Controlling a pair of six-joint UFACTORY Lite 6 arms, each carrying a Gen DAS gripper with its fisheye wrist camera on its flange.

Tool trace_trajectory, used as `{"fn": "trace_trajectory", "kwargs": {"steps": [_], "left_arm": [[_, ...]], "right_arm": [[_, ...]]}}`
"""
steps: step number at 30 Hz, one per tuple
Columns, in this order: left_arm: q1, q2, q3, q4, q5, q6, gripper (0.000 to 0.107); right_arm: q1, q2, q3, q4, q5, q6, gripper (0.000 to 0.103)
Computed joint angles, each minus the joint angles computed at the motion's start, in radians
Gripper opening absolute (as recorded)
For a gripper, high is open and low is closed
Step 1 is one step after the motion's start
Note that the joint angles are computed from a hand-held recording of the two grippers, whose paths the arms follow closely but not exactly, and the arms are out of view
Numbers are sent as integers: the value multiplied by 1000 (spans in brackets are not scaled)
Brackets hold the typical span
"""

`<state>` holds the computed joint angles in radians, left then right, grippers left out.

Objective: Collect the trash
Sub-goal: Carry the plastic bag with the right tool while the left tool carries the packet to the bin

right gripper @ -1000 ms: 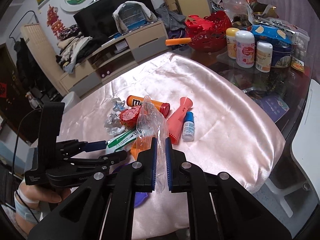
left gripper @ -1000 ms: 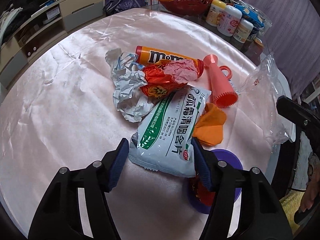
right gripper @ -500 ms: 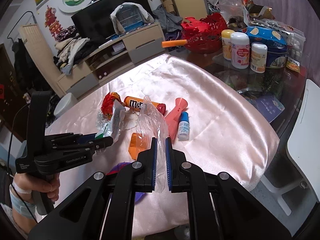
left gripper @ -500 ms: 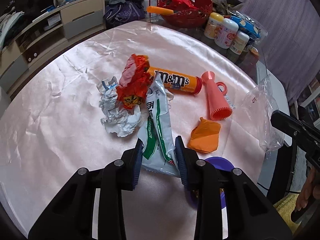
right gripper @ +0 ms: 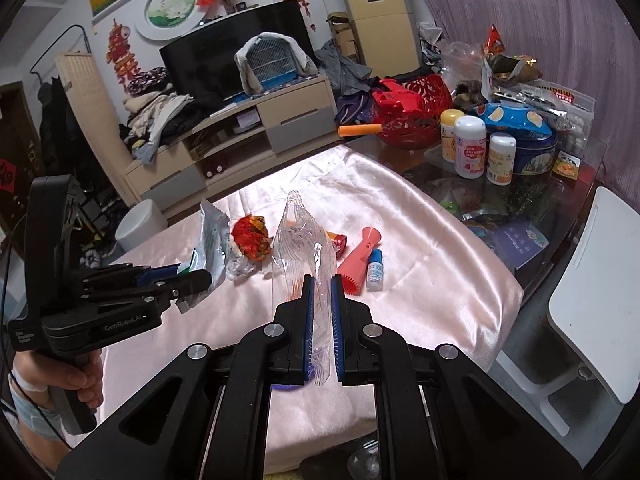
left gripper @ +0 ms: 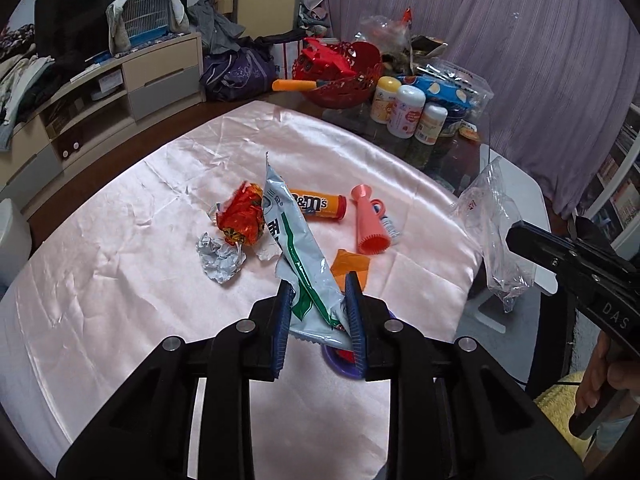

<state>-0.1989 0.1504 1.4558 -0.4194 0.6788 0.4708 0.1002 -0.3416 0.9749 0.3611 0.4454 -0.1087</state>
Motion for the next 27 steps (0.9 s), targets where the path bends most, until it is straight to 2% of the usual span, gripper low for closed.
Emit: {"fn": "trace_trajectory", "kwargs": {"steps": [9, 16, 19, 22, 27], "left_arm": [[-83, -298, -232, 28, 20, -78, 25], [-208, -502, -462, 64, 5, -180, 25], [-276, -566, -563, 58, -13, -210, 25], [-339, -600, -653, 35, -41, -224, 25], [-431, -609, -768, -5, -102, -237, 25]], "right_arm": [[50, -306, -130, -305, 142, 296, 10], [50, -571, -305, -402, 295, 383, 10], [0, -681, -391, -373, 358, 340, 10], [-109, -774, -469, -274, 416, 220, 10], [-419, -906, -586, -12, 557, -109, 10]]}}
